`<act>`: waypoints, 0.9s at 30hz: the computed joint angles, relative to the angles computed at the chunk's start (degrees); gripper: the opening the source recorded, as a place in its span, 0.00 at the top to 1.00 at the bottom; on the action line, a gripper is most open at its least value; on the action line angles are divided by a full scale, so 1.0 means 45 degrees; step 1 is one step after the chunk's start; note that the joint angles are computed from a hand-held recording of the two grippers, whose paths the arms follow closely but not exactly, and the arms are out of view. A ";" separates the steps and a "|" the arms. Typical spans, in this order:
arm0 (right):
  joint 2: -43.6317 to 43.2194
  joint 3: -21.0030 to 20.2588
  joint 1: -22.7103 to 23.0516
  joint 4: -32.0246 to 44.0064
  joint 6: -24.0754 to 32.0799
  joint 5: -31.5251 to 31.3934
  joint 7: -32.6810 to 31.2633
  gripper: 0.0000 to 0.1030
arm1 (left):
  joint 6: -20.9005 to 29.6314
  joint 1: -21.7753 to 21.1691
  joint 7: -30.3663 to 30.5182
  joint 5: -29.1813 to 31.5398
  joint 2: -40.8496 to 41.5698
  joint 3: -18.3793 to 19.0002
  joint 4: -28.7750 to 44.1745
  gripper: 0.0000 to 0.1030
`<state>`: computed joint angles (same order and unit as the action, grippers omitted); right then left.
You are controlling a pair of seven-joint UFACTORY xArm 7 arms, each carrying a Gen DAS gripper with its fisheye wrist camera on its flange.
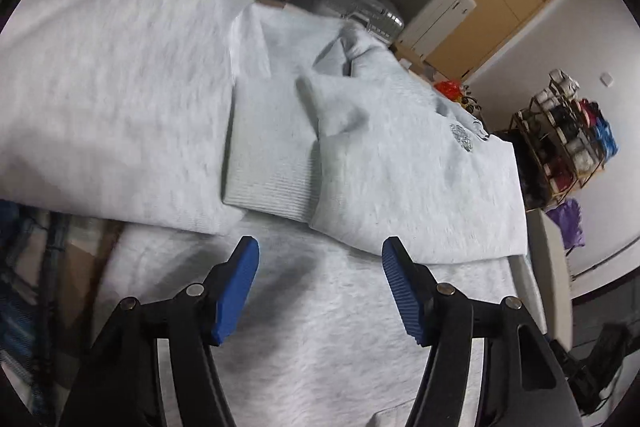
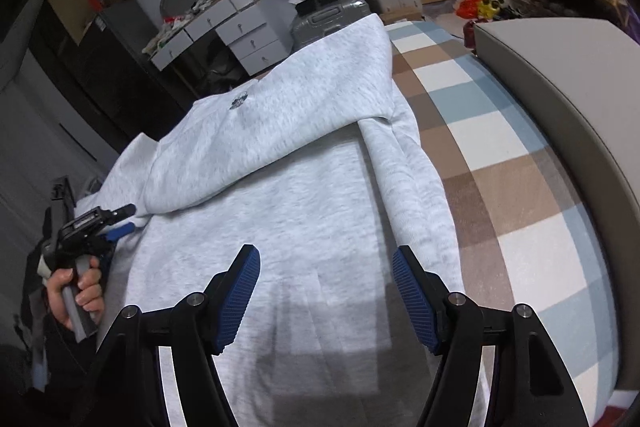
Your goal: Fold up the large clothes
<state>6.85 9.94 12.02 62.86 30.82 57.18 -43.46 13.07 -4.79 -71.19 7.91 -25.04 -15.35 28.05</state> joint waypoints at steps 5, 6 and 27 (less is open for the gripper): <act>0.0015 0.0003 -0.0008 -0.0033 0.0112 0.0280 -0.0027 0.31 | -0.0836 0.0312 -0.0627 -0.0362 0.0452 0.0042 -0.0020 0.42; 0.0001 -0.0008 -0.0016 -0.0049 0.0120 0.0256 -0.0028 0.31 | -0.1183 0.0355 -0.0663 -0.0380 0.0511 0.0087 -0.0092 0.43; -0.0045 -0.0188 0.0393 -0.0176 -0.1892 -0.2990 0.2461 0.31 | 0.1566 0.2864 -0.3816 0.4654 -0.1954 -0.3189 -0.0311 0.99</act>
